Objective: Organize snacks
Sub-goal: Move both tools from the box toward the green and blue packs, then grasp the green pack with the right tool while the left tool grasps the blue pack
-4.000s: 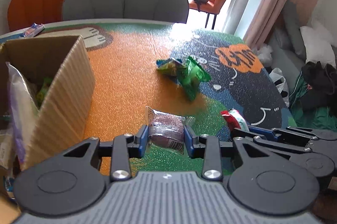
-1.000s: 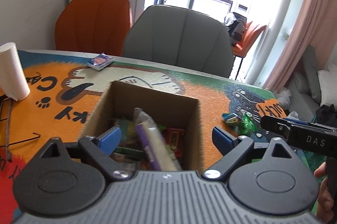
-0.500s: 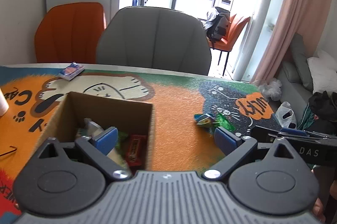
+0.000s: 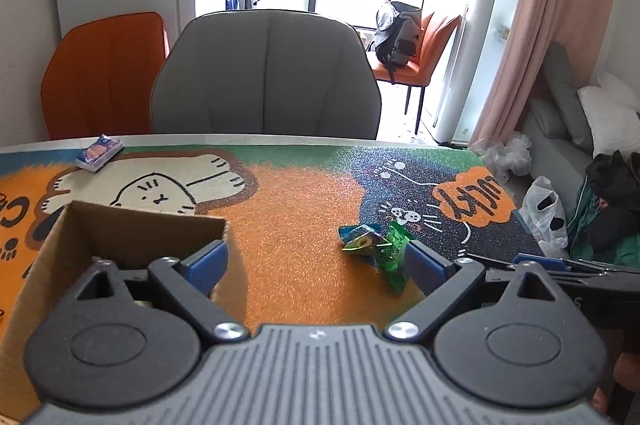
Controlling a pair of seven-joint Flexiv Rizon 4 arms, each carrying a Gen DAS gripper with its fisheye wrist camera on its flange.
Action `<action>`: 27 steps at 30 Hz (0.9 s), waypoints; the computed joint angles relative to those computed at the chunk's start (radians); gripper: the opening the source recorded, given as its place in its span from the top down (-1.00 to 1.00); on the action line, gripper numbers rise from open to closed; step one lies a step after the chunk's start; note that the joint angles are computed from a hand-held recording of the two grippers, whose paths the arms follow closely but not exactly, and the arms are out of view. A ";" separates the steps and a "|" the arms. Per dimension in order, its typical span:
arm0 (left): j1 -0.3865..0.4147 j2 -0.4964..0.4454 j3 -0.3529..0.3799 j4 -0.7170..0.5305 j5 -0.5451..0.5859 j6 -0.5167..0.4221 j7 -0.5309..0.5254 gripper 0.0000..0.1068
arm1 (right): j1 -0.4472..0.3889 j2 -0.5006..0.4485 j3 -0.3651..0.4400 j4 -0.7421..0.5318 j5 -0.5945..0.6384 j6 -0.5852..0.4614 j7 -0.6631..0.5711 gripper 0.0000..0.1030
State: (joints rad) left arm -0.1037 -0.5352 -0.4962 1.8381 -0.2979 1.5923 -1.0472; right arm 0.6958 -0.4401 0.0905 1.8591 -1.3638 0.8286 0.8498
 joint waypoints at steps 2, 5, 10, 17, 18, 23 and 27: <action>-0.038 -0.012 0.042 -0.028 0.009 -0.017 -0.006 -0.55 | -0.012 -0.007 -0.006 -0.001 -0.010 0.027 0.007 -0.37; -0.092 -0.033 0.103 -0.080 0.003 -0.075 -0.028 -0.19 | -0.025 -0.023 -0.017 -0.009 -0.025 0.062 0.018 -0.25; -0.146 -0.071 0.166 -0.152 -0.004 -0.132 -0.043 -0.10 | -0.047 -0.059 -0.037 -0.034 -0.045 0.128 0.036 -0.14; -0.202 -0.116 0.223 -0.236 -0.002 -0.182 -0.080 -0.01 | -0.058 -0.105 -0.064 -0.071 -0.029 0.192 0.028 -0.05; -0.209 -0.123 0.231 -0.248 -0.001 -0.189 -0.088 -0.01 | -0.056 -0.111 -0.066 -0.076 -0.018 0.193 0.017 -0.05; -0.230 -0.155 0.251 -0.297 0.003 -0.219 -0.122 -0.01 | -0.052 -0.138 -0.085 -0.097 0.015 0.219 -0.021 0.01; -0.248 -0.179 0.265 -0.337 0.008 -0.249 -0.151 -0.01 | -0.042 -0.139 -0.083 -0.099 0.074 0.206 -0.101 0.12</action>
State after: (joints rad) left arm -0.3518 -0.7142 -0.2317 1.5015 -0.2898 1.3429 -1.1978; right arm 0.6543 -0.5787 0.0079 1.7604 -1.2896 1.0344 0.7485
